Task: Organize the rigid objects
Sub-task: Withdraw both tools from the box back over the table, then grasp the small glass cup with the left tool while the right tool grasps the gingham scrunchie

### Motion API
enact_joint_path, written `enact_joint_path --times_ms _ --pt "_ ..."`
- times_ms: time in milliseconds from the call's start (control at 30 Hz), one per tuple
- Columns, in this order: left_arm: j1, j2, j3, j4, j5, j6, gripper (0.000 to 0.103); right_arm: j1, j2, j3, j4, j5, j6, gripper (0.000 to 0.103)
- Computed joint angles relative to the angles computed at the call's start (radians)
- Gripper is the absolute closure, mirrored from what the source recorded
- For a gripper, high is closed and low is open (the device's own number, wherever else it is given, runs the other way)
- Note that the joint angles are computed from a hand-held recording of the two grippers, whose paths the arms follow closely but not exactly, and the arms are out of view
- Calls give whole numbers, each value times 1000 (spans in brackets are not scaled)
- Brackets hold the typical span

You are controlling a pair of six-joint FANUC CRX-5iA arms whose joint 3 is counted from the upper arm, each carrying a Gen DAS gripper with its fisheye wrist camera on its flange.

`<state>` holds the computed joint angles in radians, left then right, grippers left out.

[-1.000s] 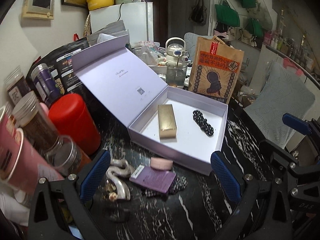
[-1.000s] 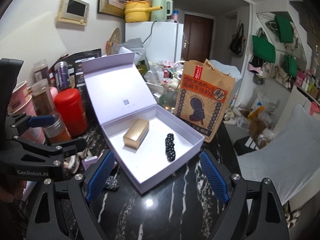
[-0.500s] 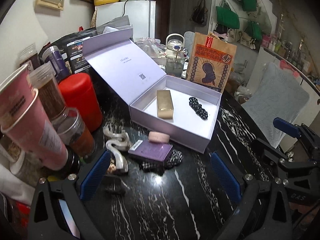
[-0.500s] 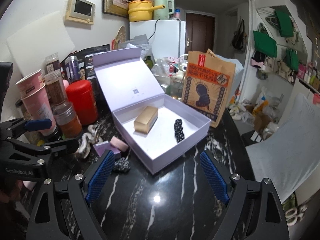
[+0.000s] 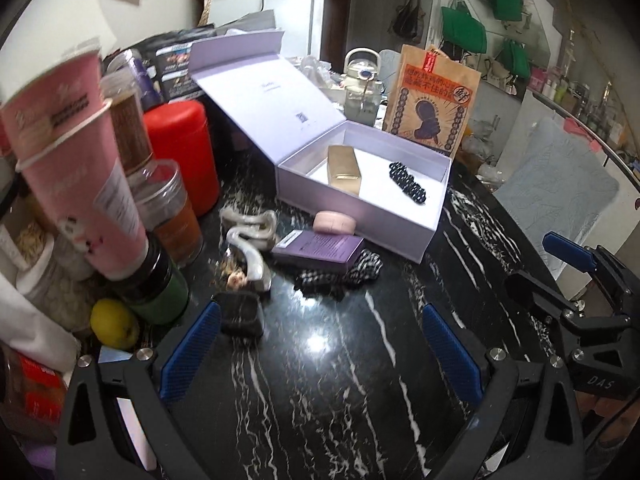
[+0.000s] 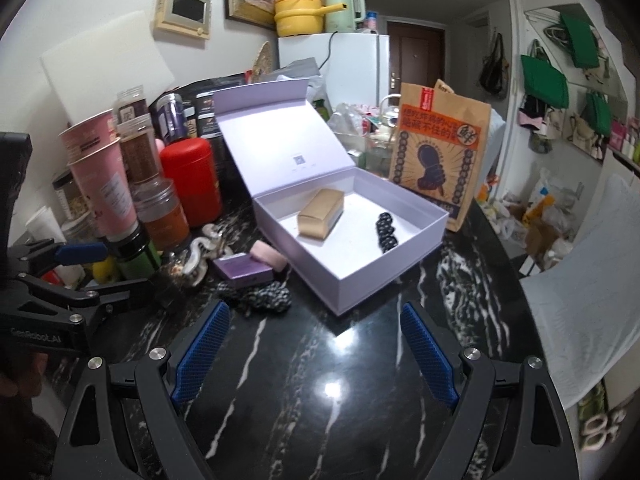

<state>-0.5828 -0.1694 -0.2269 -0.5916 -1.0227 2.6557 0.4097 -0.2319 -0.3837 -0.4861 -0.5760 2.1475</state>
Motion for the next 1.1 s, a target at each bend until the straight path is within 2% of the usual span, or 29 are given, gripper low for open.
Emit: enact_joint_path --times_ms 200,333,433,667,1100 --pt "24 -39 -64 20 35 29 1 -10 0 -10 -62 -13 66 15" --pt "34 -53 -90 22 50 40 1 -42 27 20 -142 -67 137 15" --pt "52 -58 -111 36 62 33 1 -41 50 31 -158 -80 154 15" --pt "80 -43 -135 44 81 28 1 -15 87 32 -147 -92 163 15" --pt "176 -74 -235 105 229 -14 1 3 187 83 -145 -127 141 15"
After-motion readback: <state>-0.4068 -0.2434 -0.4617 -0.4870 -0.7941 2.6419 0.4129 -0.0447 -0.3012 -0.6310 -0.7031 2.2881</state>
